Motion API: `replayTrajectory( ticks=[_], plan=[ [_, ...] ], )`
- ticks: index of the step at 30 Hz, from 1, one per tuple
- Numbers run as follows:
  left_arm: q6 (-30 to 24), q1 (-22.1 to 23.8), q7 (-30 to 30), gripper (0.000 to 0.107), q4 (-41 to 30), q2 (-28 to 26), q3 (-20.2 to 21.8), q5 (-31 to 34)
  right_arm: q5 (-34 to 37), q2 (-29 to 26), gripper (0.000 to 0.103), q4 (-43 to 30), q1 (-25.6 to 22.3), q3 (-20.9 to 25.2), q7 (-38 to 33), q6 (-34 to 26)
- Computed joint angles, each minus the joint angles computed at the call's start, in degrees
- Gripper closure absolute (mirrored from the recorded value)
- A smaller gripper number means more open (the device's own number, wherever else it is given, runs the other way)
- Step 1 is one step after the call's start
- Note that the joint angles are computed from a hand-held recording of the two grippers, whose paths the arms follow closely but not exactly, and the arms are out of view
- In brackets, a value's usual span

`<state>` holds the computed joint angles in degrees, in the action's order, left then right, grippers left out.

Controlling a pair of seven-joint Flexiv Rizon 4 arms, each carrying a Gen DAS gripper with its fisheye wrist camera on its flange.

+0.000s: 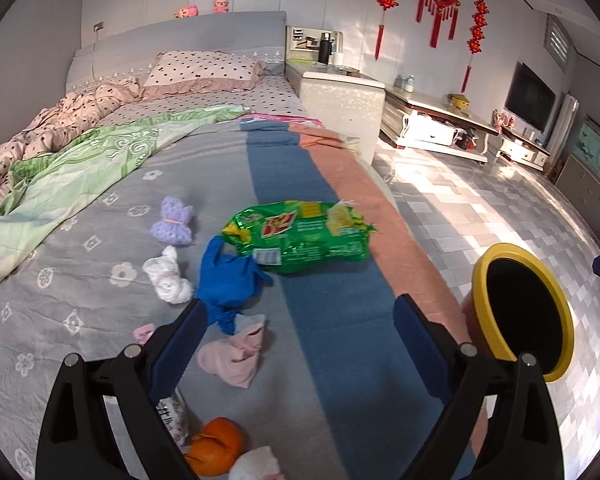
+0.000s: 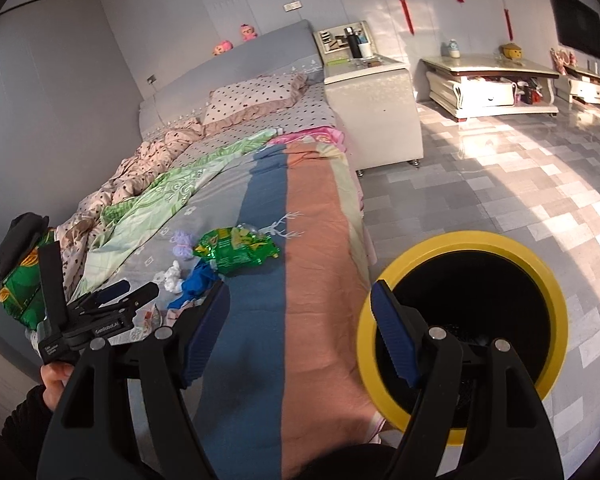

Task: Collect trash
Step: 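Grasp the white tissue with the right tool while the left tool grasps the juice pouch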

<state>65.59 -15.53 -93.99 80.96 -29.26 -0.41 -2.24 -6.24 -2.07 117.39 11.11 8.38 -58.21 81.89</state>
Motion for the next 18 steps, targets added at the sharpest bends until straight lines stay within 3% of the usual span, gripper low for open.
replayTrajectory(
  ticks=[10,18],
  plan=[
    [0.27,3.77,-0.96,0.017,5.90,3.04,2.78,1.46,0.05,-3.96,0.034,-3.86,6.20,3.98,-3.23,-3.29],
    [0.44,6.09,-1.32,0.017,8.92,2.70,2.65,0.86,4.87,-10.19,0.034,-9.45,9.62,7.66,-10.78,-9.04]
  ],
)
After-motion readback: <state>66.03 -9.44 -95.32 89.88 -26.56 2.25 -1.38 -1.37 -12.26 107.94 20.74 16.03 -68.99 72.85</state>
